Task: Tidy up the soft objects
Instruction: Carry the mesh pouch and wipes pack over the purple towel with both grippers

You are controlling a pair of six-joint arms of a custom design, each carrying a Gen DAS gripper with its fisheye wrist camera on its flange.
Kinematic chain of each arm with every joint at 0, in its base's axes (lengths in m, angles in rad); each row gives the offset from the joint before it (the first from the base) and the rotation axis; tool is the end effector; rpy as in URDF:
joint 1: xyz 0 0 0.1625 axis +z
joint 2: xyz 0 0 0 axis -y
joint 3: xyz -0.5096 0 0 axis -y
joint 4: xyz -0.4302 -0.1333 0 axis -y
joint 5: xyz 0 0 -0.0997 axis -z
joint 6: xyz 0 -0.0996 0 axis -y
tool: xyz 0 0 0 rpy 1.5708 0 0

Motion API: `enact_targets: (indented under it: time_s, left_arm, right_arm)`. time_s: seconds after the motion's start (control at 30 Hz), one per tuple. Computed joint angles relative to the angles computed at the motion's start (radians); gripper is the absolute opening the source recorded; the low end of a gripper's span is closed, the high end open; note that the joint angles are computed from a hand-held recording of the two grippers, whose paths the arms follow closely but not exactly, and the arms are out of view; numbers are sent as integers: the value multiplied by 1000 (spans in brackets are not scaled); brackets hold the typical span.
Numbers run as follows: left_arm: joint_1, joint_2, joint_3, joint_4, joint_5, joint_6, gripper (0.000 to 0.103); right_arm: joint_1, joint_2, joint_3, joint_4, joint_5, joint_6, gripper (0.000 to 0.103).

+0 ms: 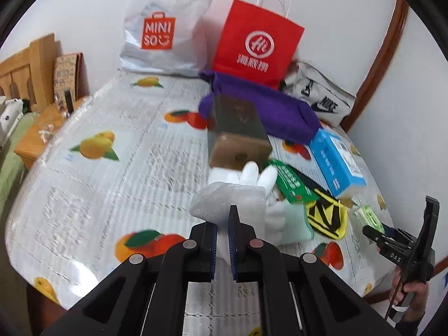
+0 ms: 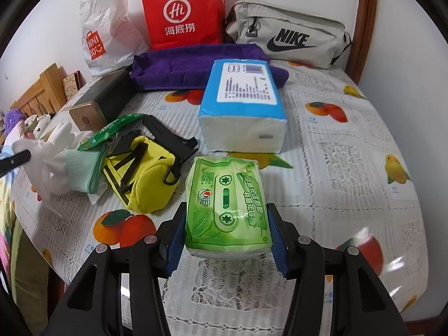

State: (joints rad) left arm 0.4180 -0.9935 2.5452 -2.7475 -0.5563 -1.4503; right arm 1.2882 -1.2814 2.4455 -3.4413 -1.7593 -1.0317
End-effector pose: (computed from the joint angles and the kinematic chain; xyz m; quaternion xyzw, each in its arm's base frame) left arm -0.2404 -0.3452 0.0739 -0.0377 0.8627 -0.4167 0.2840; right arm -0.0168 -0.4689 0.2461 0.3115 -0.8813 0.2187 0.2803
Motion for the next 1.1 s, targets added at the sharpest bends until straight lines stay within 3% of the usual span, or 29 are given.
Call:
enact_targets:
  time_s: [0.3, 0.6, 0.9, 1.1]
  left_arm:
    - [-6, -35, -42, 17, 52, 41, 8]
    - [18, -29, -117, -54, 93, 201, 8]
    - [72, -50, -187, -19, 111, 268, 8]
    - [122, -39, -243, -53, 120, 371, 8]
  right_arm:
    - [33, -60, -13, 43, 41, 17, 52]
    - [97, -100, -71, 146, 75, 48, 52]
    - [149, -58, -166, 202, 60, 82, 52]
    - [187, -1, -252, 236, 54, 92, 52]
